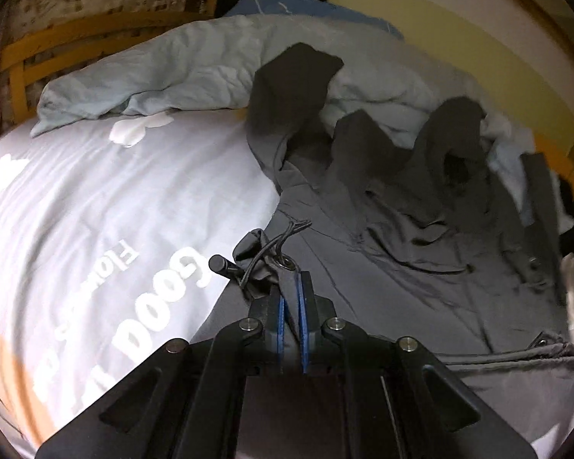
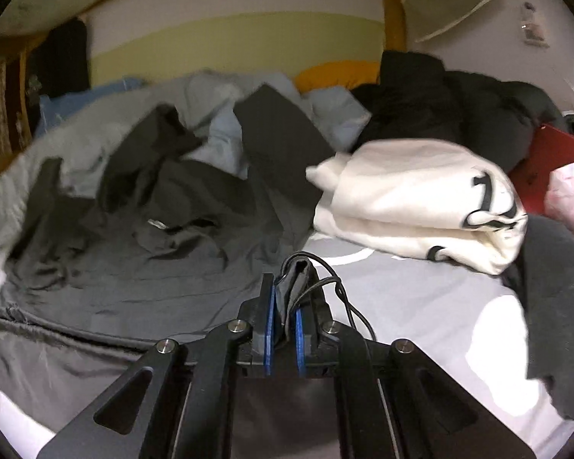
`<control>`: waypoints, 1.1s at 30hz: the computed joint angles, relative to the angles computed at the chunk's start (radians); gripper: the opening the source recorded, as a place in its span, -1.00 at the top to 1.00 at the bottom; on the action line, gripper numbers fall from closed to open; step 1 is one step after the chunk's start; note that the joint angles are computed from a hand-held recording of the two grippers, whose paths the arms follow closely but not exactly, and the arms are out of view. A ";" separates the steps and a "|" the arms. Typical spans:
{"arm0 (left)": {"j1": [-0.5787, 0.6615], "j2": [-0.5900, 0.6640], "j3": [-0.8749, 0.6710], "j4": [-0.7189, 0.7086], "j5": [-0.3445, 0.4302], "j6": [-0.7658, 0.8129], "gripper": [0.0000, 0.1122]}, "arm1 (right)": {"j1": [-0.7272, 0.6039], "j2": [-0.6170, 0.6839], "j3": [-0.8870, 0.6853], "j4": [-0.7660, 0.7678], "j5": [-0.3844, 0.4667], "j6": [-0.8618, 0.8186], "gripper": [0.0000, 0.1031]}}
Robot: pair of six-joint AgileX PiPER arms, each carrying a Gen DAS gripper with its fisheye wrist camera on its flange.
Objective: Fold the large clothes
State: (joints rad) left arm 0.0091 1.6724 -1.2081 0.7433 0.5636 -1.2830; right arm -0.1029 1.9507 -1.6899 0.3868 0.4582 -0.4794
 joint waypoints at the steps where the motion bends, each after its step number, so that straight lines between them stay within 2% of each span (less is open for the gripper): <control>1: -0.001 0.024 -0.009 0.015 0.000 -0.006 0.86 | 0.011 0.041 -0.041 -0.043 0.013 0.046 0.86; 4: -0.009 0.078 -0.028 0.066 0.019 -0.028 0.80 | 0.024 0.118 -0.108 -0.076 0.030 0.080 0.86; 7: -0.047 0.123 -0.071 0.143 0.102 -0.051 0.78 | 0.031 0.191 -0.178 -0.090 0.063 0.097 0.83; 9: -0.061 0.110 -0.054 0.205 0.099 -0.096 0.71 | 0.022 0.215 -0.211 -0.061 0.098 0.075 0.81; 11: -0.073 0.060 0.003 0.285 0.082 -0.179 0.23 | -0.002 0.207 -0.205 0.043 0.112 -0.014 0.69; 12: -0.088 0.028 0.036 0.337 0.094 -0.234 -0.08 | -0.014 0.189 -0.184 0.101 0.111 -0.078 0.61; 13: -0.109 -0.009 0.073 0.395 0.112 -0.289 -0.10 | -0.025 0.164 -0.152 0.162 0.110 -0.149 0.39; 14: -0.136 -0.037 0.096 0.436 0.150 -0.318 -0.11 | -0.036 0.138 -0.118 0.218 0.102 -0.211 -0.10; 16: -0.183 -0.080 0.132 0.505 0.204 -0.348 -0.30 | -0.069 0.065 -0.016 0.413 0.072 -0.393 -0.83; 17: -0.209 -0.109 0.167 0.563 0.217 -0.393 -0.36 | -0.082 0.031 0.025 0.494 0.063 -0.462 -0.86; 19: -0.256 -0.153 0.226 0.672 0.239 -0.501 -0.52 | -0.094 -0.004 0.050 0.536 0.073 -0.504 -0.86; 21: -0.289 -0.197 0.280 0.770 0.206 -0.576 -0.58 | -0.087 -0.026 0.049 0.470 0.083 -0.459 -0.86; 23: -0.301 -0.212 0.302 0.850 0.120 -0.588 -0.61 | -0.086 -0.060 0.087 0.516 0.102 -0.555 -0.86; 24: -0.291 -0.210 0.291 0.842 0.051 -0.541 -0.62 | -0.089 -0.065 0.090 0.539 0.162 -0.628 -0.86; 26: -0.253 -0.191 0.249 0.716 -0.112 -0.355 -0.62 | -0.090 -0.033 0.034 0.501 0.356 -0.698 -0.86; 27: -0.226 -0.162 0.224 0.629 -0.199 -0.255 -0.62 | -0.076 -0.022 0.037 0.488 0.411 -0.754 -0.86; 28: -0.209 -0.127 0.200 0.535 -0.255 -0.155 -0.62 | -0.061 -0.019 0.051 0.474 0.425 -0.797 -0.86; 29: -0.204 -0.086 0.173 0.436 -0.274 -0.055 -0.62 | -0.037 -0.021 0.077 0.448 0.400 -0.830 -0.86; 30: -0.207 -0.049 0.142 0.336 -0.252 0.045 -0.62 | -0.003 -0.023 0.110 0.400 0.334 -0.830 -0.86; 31: -0.211 -0.015 0.102 0.236 -0.191 0.145 -0.62 | 0.024 -0.008 0.114 0.345 0.293 -0.792 -0.86; 32: -0.204 0.023 0.055 0.137 -0.125 0.239 -0.62 | 0.029 0.011 0.101 0.329 0.291 -0.766 -0.86; 33: -0.187 0.045 0.028 0.062 -0.099 0.294 -0.66 | 0.027 0.031 0.082 0.329 0.302 -0.741 -0.86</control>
State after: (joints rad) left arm -0.1782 1.7172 -1.1796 0.8056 0.4646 -0.9894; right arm -0.0761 1.9817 -1.6077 0.7154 0.7598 -1.2202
